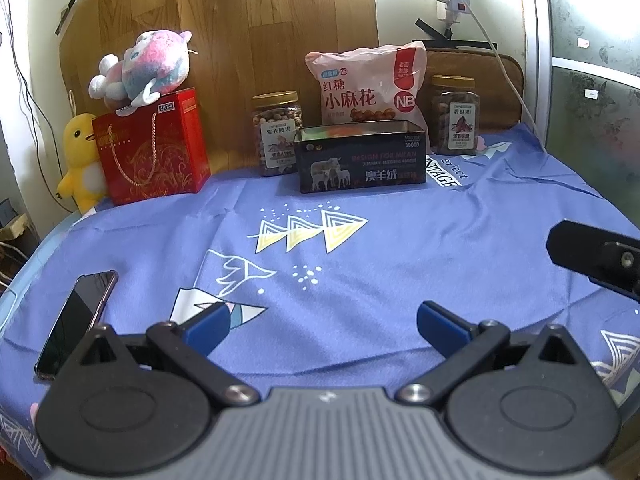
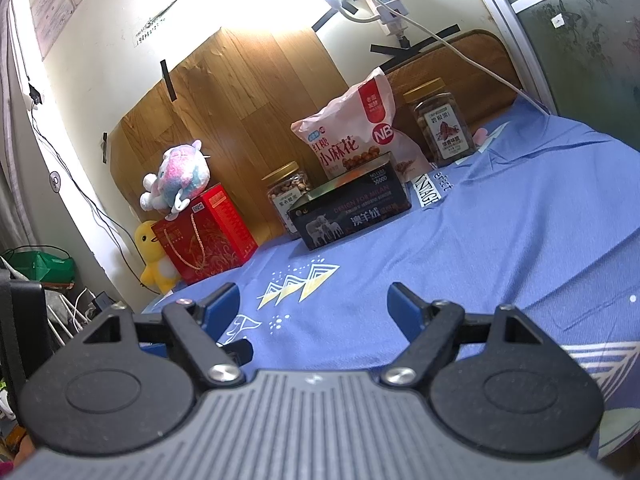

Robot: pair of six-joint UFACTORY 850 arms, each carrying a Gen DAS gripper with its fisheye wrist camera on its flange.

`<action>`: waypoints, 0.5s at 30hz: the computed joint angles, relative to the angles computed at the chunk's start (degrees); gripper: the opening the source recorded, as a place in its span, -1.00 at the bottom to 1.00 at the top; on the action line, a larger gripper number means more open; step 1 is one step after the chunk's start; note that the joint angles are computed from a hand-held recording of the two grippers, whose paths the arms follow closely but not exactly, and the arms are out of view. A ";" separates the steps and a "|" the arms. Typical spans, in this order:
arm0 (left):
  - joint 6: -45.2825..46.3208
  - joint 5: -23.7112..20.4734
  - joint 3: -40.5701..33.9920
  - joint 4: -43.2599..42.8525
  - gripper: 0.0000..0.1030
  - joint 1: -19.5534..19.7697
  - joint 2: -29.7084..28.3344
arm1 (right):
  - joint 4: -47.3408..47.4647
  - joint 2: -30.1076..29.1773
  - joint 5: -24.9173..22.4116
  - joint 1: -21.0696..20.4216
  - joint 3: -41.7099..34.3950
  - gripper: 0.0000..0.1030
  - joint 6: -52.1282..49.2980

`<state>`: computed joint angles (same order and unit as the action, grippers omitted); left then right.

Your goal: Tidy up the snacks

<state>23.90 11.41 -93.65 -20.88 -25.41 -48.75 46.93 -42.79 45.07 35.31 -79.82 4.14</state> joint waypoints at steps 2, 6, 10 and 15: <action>0.09 -0.01 -0.01 -0.01 1.00 -0.02 -0.02 | 0.03 0.07 -0.02 -0.01 0.06 0.61 -0.04; 0.44 0.10 0.09 -0.17 1.00 -0.08 -0.02 | 0.04 0.00 -0.02 0.00 -0.01 0.61 0.02; 1.09 -0.06 -0.06 -0.80 1.00 -0.08 -0.12 | -0.13 0.10 -0.04 -0.04 0.11 0.61 0.10; 1.11 0.01 0.00 -0.79 1.00 -0.10 -0.08 | -0.06 0.07 -0.02 -0.02 0.09 0.61 0.06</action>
